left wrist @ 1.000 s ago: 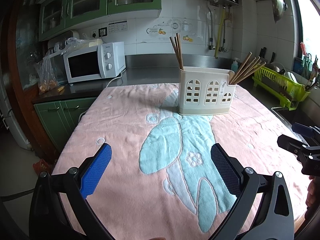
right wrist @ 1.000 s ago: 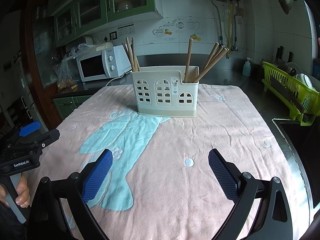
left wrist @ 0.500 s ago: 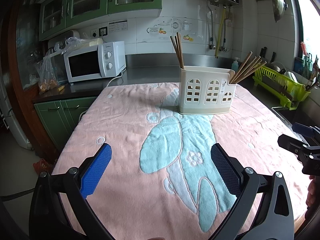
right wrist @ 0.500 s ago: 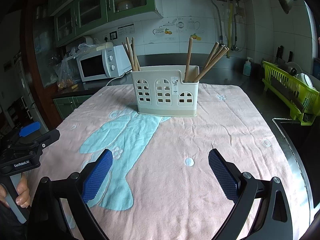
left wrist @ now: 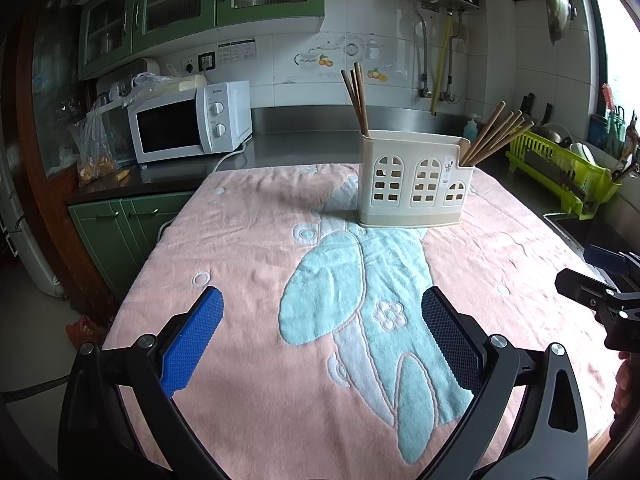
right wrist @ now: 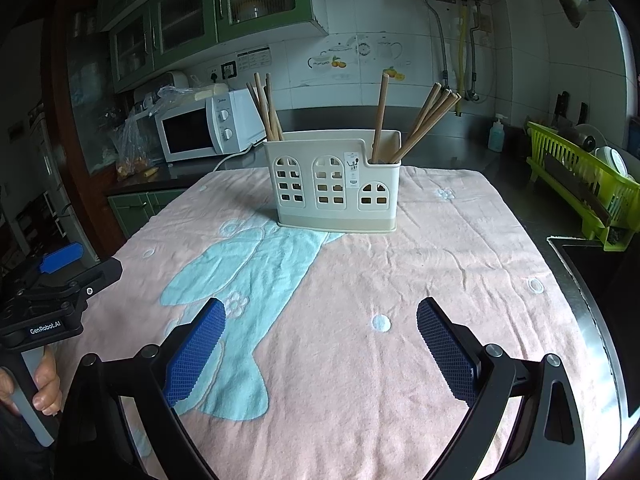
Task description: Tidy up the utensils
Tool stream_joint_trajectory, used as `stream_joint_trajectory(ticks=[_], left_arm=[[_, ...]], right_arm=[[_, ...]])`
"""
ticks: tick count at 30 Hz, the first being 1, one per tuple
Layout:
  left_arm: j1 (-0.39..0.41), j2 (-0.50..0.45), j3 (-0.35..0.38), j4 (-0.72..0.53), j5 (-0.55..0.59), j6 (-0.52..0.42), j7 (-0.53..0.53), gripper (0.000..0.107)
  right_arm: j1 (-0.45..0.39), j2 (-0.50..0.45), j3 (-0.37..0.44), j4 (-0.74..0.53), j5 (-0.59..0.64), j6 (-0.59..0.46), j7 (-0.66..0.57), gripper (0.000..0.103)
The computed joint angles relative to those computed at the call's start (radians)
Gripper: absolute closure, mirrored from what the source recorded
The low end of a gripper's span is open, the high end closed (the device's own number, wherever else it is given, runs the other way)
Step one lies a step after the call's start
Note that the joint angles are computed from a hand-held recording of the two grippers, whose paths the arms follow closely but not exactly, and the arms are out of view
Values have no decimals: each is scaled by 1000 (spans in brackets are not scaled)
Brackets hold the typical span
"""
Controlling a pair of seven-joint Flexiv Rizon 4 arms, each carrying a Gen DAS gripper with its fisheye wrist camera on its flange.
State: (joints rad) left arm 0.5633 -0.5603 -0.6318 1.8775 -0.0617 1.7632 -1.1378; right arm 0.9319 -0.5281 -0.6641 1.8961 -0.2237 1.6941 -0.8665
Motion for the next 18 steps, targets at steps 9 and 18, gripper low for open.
stream_joint_trajectory(ticks=[9, 18], left_arm=[[32, -7, -34, 5, 18, 2, -11, 9], [23, -4, -28, 1, 1, -11, 2, 9]], right_arm=[[1, -1, 0, -1, 3, 0, -2, 10], [-5, 0, 7, -1, 0, 1, -4, 10]])
